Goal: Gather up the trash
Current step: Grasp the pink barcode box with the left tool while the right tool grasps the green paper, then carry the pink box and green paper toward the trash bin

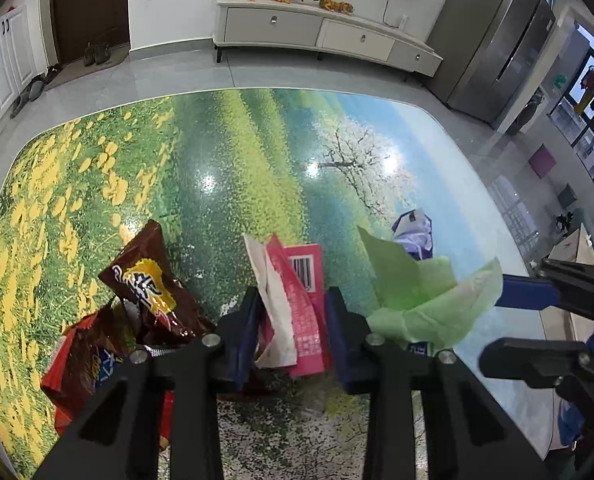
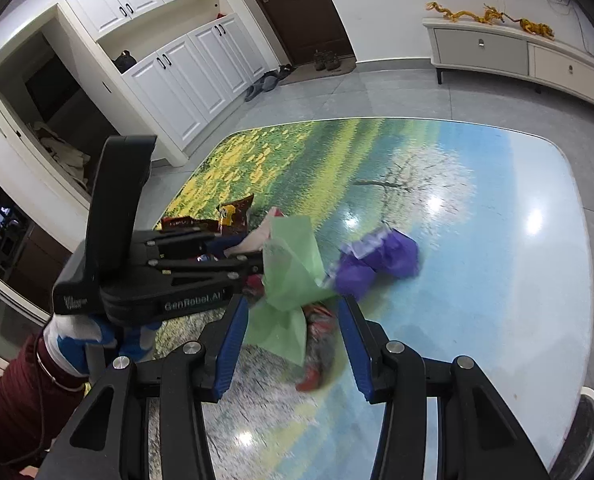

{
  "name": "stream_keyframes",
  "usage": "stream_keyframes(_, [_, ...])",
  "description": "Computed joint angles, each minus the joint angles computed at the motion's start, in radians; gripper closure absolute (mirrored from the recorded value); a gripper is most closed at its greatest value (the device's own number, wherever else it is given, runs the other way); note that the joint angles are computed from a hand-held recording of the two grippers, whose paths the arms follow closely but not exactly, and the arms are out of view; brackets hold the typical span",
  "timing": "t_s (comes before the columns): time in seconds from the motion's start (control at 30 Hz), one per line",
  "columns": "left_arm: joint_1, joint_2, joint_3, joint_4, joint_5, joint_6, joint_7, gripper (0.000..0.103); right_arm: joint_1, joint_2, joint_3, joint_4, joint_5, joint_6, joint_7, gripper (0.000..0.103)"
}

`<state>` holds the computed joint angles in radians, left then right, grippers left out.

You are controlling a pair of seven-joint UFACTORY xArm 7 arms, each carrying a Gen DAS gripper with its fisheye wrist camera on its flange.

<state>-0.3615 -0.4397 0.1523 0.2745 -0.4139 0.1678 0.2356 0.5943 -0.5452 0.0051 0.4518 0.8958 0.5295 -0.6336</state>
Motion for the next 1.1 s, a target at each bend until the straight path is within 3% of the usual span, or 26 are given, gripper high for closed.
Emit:
stream_keyframes(0.23, [-0.057, -0.038, 0.079, -0.030, -0.056, -0.013, 0.053, 0.074, 0.006, 0.107, -0.002, 0.065, 0.094, 0.010, -0.047, 0.059])
stream_keyframes(0.27, [-0.062, -0.047, 0.091, -0.037, -0.065, -0.013, 0.060, 0.074, 0.000, 0.113, 0.004, 0.069, 0.105, 0.014, -0.051, 0.063])
stream_keyframes(0.3, [-0.067, -0.060, 0.101, -0.043, -0.075, -0.011, 0.065, 0.074, -0.005, 0.119, 0.007, 0.072, 0.116, 0.022, -0.059, 0.074])
stream_keyframes(0.4, [-0.083, -0.111, 0.138, -0.065, -0.100, -0.005, 0.093, 0.074, -0.022, 0.091, 0.011, 0.060, 0.159, 0.047, -0.090, 0.076])
stream_keyframes(0.6, [-0.012, -0.274, 0.089, -0.126, -0.072, 0.049, 0.050, 0.074, -0.044, -0.026, 0.019, 0.011, 0.162, 0.082, -0.075, 0.077])
stream_keyframes(0.8, [0.083, -0.500, 0.013, -0.190, -0.004, 0.164, -0.052, 0.074, -0.039, -0.177, 0.010, -0.039, 0.124, 0.098, -0.010, 0.077])
stream_keyframes(1.1, [0.191, -0.836, -0.052, -0.233, 0.097, 0.381, -0.203, 0.074, -0.048, -0.419, -0.019, -0.112, -0.048, 0.126, 0.127, 0.077])
